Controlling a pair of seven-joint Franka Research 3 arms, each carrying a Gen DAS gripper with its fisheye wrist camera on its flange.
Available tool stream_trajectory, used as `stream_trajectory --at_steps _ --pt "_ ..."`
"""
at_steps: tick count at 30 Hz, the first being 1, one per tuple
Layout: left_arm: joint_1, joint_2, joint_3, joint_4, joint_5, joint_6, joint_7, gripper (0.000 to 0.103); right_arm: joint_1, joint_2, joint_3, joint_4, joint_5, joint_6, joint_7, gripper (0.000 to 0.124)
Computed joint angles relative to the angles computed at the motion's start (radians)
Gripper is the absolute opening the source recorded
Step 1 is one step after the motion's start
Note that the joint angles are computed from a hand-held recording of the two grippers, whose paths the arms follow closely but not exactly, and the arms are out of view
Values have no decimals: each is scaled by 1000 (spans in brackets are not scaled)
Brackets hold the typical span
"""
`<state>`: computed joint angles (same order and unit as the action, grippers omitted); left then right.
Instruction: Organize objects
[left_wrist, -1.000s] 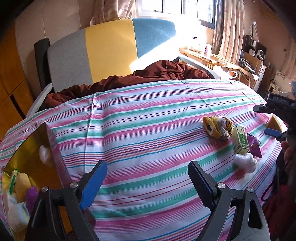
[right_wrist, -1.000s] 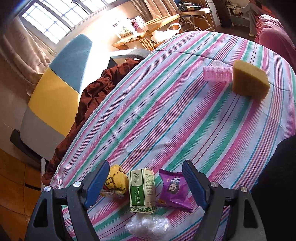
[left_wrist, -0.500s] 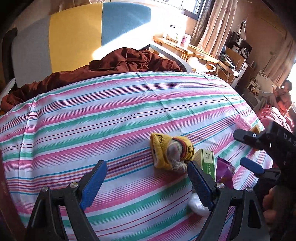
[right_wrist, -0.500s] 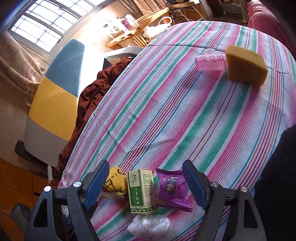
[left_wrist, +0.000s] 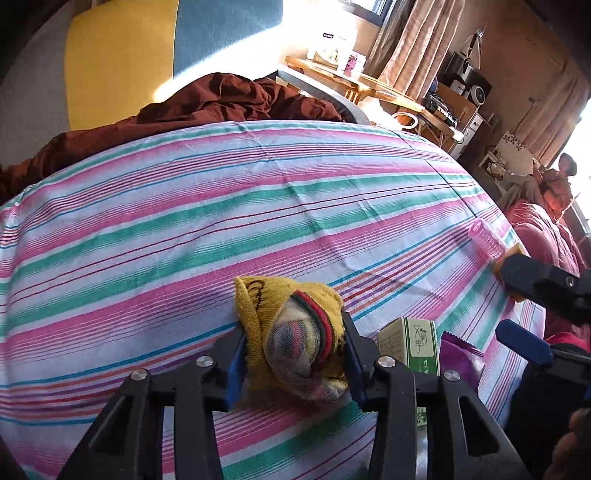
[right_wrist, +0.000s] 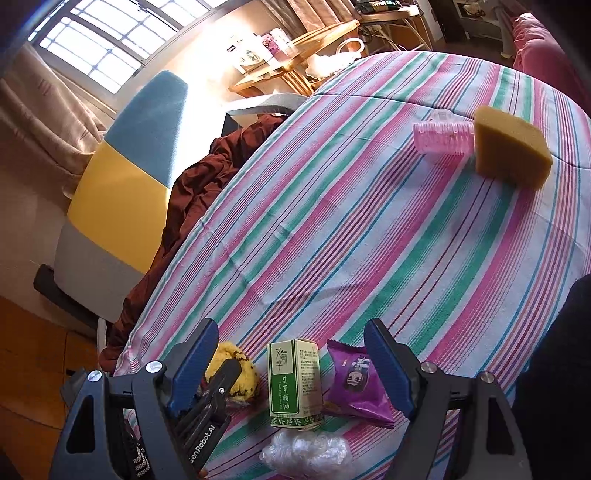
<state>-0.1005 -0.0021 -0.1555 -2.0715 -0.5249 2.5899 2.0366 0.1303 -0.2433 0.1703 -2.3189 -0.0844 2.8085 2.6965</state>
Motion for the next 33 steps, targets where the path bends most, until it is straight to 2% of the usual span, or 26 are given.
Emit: stream_trajectory --at_steps 2,4,6,12,15,21,29,33 --pt "9 -42 14 -50 -13 19 30 41 16 8 -10 6 18 12 -35 83" --pt "16 -90 36 -109 -20 42 54 41 68 26 -46 17 107 19 -136 83" --pt "17 -140 59 -179 -6 100 75 41 107 46 -69 40 187 3 -239 83" --pt "-1 -297 154 -361 20 181 94 39 153 84 -79 89 302 -18 -431 83" --pt "-30 -336 204 -415 26 215 95 40 166 102 -77 117 338 -47 -504 83" --pt "-89 -317 251 -423 7 262 105 40 142 93 -52 114 260 -49 -448 83" --pt "-99 -285 254 -409 6 283 89 42 120 112 -53 137 183 -133 -341 79" --pt "-113 -285 266 -408 -31 281 116 42 121 143 -50 182 112 -206 -318 71"
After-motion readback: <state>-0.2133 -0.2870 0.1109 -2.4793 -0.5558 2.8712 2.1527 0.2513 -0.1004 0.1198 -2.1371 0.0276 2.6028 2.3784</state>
